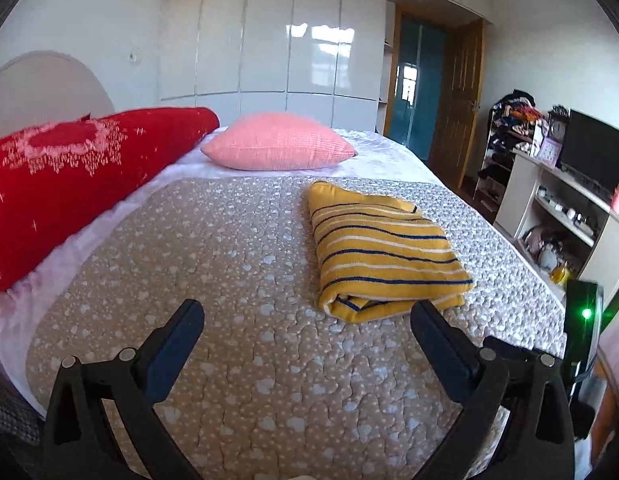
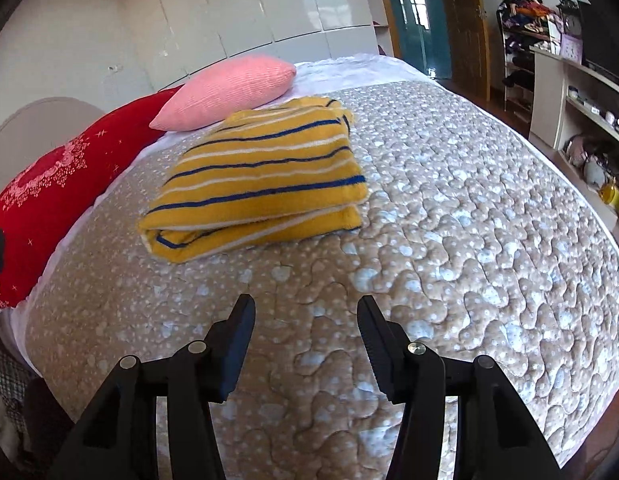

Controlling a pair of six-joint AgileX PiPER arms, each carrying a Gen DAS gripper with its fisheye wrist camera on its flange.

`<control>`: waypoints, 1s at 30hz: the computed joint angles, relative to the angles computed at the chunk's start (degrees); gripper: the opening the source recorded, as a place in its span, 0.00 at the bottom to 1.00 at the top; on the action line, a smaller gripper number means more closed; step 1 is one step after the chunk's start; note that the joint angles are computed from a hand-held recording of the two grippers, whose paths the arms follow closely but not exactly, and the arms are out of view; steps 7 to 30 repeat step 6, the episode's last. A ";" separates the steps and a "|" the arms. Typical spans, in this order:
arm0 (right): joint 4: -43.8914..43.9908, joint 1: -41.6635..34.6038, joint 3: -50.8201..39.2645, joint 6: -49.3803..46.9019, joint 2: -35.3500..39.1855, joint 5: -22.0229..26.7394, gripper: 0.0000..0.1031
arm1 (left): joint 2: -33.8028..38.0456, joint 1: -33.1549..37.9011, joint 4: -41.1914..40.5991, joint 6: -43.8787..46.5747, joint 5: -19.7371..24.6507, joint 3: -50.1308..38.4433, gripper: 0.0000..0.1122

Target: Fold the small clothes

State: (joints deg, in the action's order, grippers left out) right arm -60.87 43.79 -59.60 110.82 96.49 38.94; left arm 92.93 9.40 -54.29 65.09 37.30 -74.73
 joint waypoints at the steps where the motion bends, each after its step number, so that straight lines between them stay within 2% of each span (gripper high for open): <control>1: 0.42 0.32 -0.52 -0.49 0.12 0.41 0.56 | 0.14 -0.70 2.33 -1.46 -1.15 0.36 0.91; 2: 0.97 0.61 -1.10 -1.33 0.18 0.80 0.56 | 0.78 -1.33 6.95 -5.21 -1.04 -0.58 0.91; 4: 2.04 1.13 -2.52 -3.27 0.57 1.69 0.56 | 3.69 -1.78 15.81 -14.78 3.49 -4.91 0.91; 6: 3.04 1.58 -3.93 -4.87 1.09 2.62 0.56 | 6.63 -0.19 15.69 -17.45 8.81 -8.32 0.91; 30: 3.04 1.58 -3.93 -4.87 1.09 2.62 0.56 | 6.63 -0.19 15.69 -17.45 8.81 -8.32 0.91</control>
